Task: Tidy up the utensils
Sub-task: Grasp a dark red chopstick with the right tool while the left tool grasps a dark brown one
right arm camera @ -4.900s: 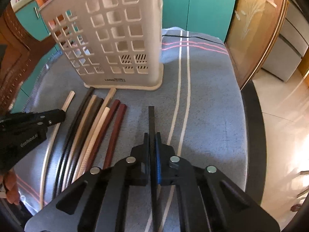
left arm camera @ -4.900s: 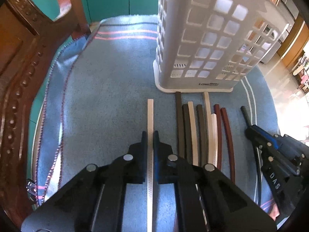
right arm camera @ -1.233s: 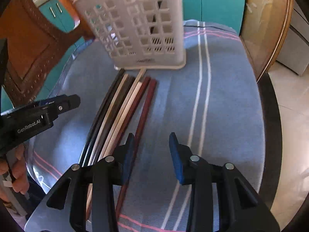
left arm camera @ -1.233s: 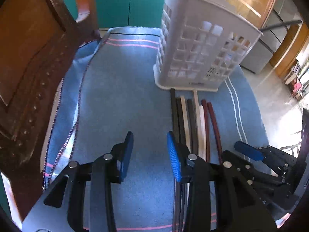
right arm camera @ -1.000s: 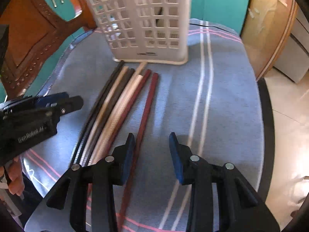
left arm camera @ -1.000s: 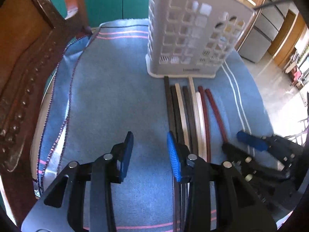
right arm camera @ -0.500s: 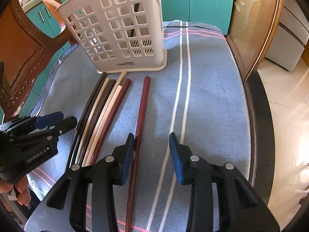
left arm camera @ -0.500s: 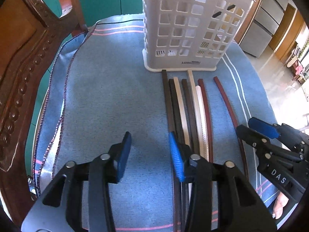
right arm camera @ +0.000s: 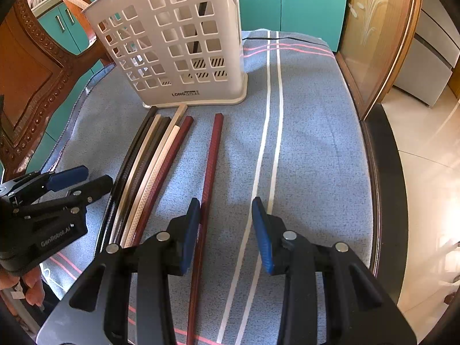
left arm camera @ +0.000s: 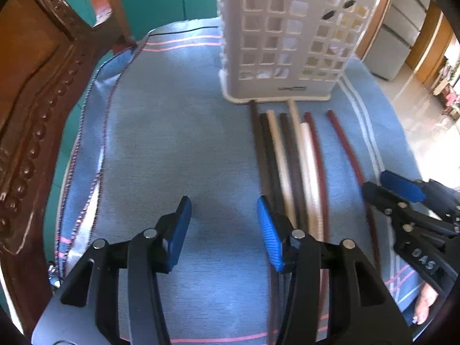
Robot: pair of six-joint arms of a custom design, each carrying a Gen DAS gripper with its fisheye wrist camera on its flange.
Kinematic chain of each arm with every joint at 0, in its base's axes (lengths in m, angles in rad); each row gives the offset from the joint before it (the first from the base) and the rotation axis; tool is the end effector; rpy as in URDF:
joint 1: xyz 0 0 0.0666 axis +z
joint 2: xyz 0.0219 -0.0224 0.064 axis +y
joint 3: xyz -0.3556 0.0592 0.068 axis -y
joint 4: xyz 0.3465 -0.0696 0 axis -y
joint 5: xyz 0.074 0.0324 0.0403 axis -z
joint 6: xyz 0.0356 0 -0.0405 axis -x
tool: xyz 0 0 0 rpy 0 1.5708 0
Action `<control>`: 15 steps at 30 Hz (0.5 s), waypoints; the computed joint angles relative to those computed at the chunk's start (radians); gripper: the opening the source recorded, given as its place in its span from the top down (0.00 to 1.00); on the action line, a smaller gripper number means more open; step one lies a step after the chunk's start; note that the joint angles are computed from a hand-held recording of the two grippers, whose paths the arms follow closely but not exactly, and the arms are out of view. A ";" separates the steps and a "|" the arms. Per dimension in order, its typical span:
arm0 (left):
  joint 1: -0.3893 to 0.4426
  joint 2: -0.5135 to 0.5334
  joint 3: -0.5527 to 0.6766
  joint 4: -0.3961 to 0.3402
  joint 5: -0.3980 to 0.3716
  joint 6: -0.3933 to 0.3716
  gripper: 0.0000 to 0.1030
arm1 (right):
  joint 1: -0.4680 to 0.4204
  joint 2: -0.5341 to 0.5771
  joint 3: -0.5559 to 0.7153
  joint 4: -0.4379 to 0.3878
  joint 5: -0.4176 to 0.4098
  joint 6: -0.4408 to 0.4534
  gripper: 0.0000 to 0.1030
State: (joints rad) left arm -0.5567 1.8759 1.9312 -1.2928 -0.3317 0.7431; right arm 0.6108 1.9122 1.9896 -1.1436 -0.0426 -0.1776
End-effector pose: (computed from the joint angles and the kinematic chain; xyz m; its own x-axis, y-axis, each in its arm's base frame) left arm 0.4937 -0.2941 0.3667 -0.8676 -0.2135 -0.4491 -0.2415 0.9704 0.0053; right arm 0.4936 0.3469 0.3737 -0.8100 -0.3516 -0.4693 -0.4539 0.8826 0.1221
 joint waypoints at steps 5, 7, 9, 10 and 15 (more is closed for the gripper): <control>0.003 0.001 -0.004 0.011 0.010 -0.008 0.52 | 0.000 -0.001 0.000 -0.001 0.001 0.000 0.64; 0.001 0.001 -0.001 0.017 0.009 -0.012 0.52 | 0.000 -0.001 0.000 -0.001 0.002 0.002 0.64; 0.000 0.004 0.003 0.021 0.009 -0.019 0.53 | 0.001 0.000 0.000 -0.001 0.003 0.003 0.64; 0.000 0.005 0.003 0.024 0.012 -0.022 0.53 | 0.001 0.001 0.001 -0.001 0.002 0.003 0.64; -0.002 -0.004 -0.009 0.036 0.024 -0.019 0.53 | 0.001 0.005 0.005 -0.003 0.005 0.000 0.64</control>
